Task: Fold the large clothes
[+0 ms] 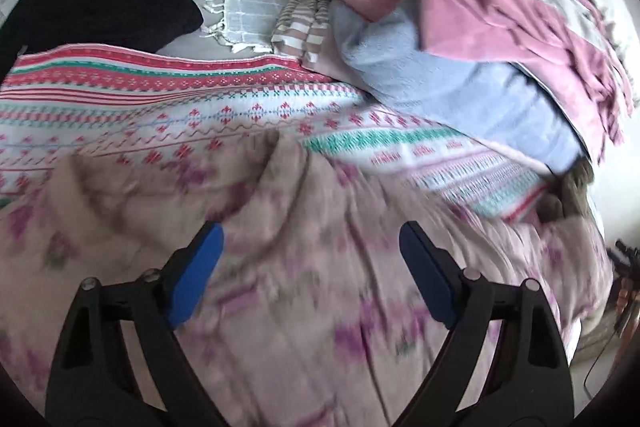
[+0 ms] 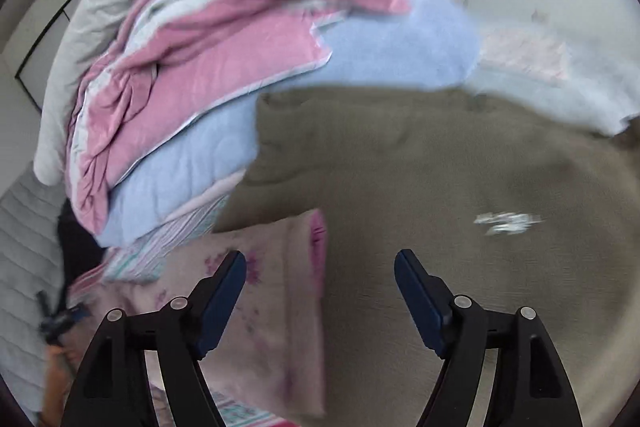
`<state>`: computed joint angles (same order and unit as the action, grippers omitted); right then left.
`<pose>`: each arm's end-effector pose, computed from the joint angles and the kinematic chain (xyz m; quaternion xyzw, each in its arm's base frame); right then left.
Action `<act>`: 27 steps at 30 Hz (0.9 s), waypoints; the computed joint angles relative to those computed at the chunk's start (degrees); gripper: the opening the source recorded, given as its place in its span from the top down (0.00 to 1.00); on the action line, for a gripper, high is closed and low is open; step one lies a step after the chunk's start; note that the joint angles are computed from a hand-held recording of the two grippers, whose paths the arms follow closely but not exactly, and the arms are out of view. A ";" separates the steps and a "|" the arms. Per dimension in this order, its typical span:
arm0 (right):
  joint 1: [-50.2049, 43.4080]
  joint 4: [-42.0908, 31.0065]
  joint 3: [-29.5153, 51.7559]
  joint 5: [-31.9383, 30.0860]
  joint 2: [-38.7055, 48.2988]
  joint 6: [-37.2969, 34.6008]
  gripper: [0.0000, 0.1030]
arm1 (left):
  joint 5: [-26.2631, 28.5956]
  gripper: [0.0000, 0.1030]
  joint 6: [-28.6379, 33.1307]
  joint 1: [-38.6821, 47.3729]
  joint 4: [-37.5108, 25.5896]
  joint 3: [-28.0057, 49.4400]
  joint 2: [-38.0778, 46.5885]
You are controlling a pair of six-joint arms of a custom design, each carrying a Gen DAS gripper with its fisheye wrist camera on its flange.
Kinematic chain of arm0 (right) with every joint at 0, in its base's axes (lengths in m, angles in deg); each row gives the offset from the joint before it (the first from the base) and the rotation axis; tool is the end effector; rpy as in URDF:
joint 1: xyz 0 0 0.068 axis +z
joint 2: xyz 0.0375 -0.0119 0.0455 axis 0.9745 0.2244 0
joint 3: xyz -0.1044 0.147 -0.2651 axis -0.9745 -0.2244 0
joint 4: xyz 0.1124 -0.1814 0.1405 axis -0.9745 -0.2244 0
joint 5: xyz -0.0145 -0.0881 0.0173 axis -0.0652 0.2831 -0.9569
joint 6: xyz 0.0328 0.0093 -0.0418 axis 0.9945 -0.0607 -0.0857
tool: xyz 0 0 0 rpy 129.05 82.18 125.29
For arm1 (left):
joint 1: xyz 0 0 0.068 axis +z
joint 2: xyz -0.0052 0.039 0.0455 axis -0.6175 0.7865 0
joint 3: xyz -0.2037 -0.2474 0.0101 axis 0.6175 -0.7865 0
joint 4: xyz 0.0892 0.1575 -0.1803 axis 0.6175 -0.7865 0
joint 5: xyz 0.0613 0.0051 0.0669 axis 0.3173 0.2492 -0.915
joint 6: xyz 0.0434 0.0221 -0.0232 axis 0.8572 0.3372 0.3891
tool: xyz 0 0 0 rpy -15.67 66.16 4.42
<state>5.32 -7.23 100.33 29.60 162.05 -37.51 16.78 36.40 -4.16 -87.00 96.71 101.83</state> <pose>0.1248 -0.2996 0.2060 0.1810 0.9113 0.1568 0.3348 0.2454 0.1426 0.1264 -0.0389 0.9445 -0.1526 0.2883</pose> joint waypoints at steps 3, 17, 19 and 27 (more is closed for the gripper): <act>6.12 9.81 -4.78 3.62 0.36 6.98 0.25 | -2.33 0.34 -4.96 -2.90 2.87 3.24 6.02; 8.25 49.70 -24.65 6.37 -23.69 16.50 0.89 | 0.36 0.84 -16.56 -3.79 39.98 -14.15 3.61; 12.96 51.88 -24.73 14.32 -19.15 15.33 0.88 | -5.18 0.80 -15.89 -7.38 40.69 -13.03 7.20; 14.60 56.86 -29.68 20.26 -16.50 17.85 0.47 | -6.96 0.27 -17.32 -9.34 35.11 -16.91 -3.20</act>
<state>19.93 49.63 70.65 49.86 145.56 -19.66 9.81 19.08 -13.50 -51.89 79.81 98.63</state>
